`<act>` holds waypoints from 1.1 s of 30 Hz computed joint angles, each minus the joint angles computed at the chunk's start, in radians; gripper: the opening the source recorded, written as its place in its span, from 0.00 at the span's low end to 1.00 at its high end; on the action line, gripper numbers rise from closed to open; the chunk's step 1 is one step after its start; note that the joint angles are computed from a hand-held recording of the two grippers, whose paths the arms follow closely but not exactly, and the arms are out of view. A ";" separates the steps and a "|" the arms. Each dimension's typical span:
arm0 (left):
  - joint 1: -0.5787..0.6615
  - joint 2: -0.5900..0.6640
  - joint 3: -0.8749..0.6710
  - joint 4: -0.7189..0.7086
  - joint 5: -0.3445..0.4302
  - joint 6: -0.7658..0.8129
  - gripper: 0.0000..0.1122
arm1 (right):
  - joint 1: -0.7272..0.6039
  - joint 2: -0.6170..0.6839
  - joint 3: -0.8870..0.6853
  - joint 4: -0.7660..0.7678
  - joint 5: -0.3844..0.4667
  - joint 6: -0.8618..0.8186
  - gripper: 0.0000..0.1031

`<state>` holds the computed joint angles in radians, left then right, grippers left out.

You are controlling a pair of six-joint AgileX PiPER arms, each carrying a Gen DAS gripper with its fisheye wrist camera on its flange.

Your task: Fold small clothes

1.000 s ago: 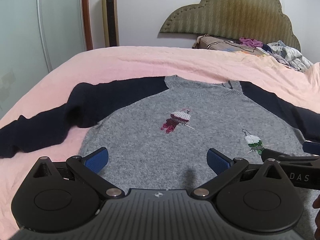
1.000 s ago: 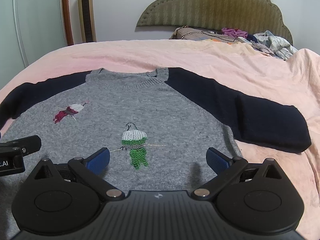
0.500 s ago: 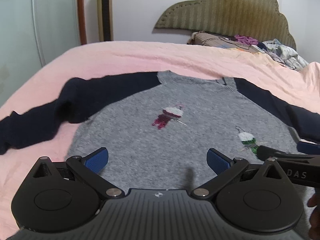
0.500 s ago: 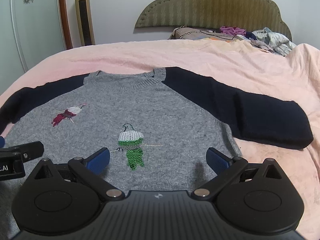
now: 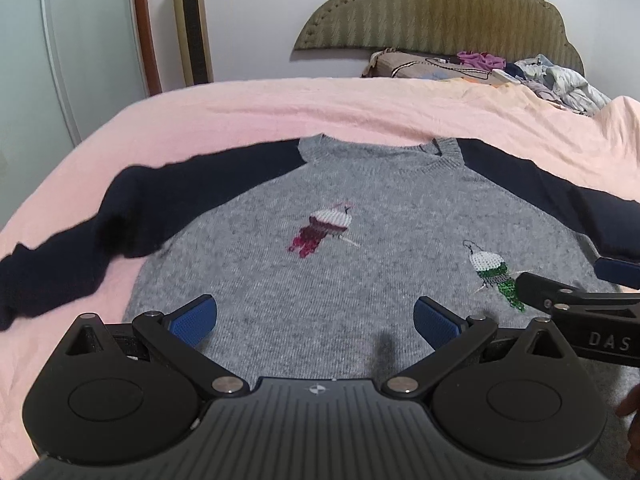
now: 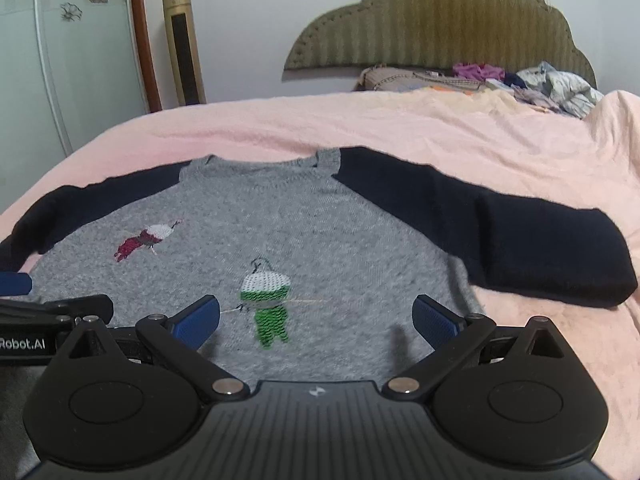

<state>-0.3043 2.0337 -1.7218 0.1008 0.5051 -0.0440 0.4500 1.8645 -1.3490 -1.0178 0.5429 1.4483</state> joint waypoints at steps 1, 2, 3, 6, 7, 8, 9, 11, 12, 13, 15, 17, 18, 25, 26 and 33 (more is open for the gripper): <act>-0.003 -0.003 0.006 0.004 -0.012 0.000 0.92 | -0.004 -0.011 0.023 -0.039 -0.013 0.035 1.00; -0.005 -0.003 0.006 -0.003 -0.017 0.009 0.92 | -0.011 -0.029 0.053 -0.084 -0.027 0.071 1.00; -0.005 -0.002 0.005 -0.017 -0.021 0.022 0.92 | -0.015 -0.042 0.073 -0.117 -0.028 0.097 1.00; -0.009 0.011 -0.013 -0.035 -0.016 0.032 0.92 | -0.034 -0.073 0.116 -0.161 -0.013 0.104 1.00; -0.015 0.019 -0.025 -0.016 -0.008 0.012 0.92 | -0.038 -0.079 0.123 -0.165 0.003 0.095 1.00; -0.020 0.025 -0.033 0.004 -0.002 -0.008 0.92 | -0.039 -0.082 0.128 -0.175 0.021 0.097 1.00; -0.025 0.030 -0.037 0.023 0.001 -0.024 0.92 | -0.039 -0.088 0.141 -0.204 0.044 0.114 1.00; -0.031 0.036 -0.041 0.037 0.005 -0.029 0.92 | -0.042 -0.095 0.164 -0.261 0.098 0.144 1.00; -0.032 0.039 -0.045 0.033 0.009 -0.022 0.92 | -0.047 -0.096 0.170 -0.280 0.125 0.153 1.00; -0.033 0.043 -0.050 0.028 0.014 -0.015 0.92 | -0.057 -0.097 0.179 -0.305 0.157 0.168 1.00; -0.031 0.048 -0.058 0.018 0.022 -0.004 0.92 | -0.080 -0.094 0.185 -0.318 0.192 0.160 1.00; -0.030 0.052 -0.063 0.014 0.025 0.000 0.92 | -0.108 -0.088 0.193 -0.345 0.230 0.145 1.00; -0.030 0.055 -0.067 0.016 0.028 -0.002 0.92 | -0.116 -0.080 0.193 -0.350 0.241 0.131 1.00; -0.034 0.075 -0.096 0.020 0.051 -0.010 0.92 | -0.117 -0.005 0.175 -0.404 0.337 0.014 0.99; -0.035 0.077 -0.098 0.020 0.053 -0.008 0.92 | -0.119 0.008 0.163 -0.395 0.338 -0.007 0.99; -0.039 0.083 -0.103 0.044 0.058 -0.021 0.92 | -0.138 0.045 0.138 -0.381 0.318 -0.036 0.99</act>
<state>-0.3435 2.1166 -1.8253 0.1450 0.5635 -0.0653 0.3116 1.9097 -1.2106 -1.3984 0.8608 1.4121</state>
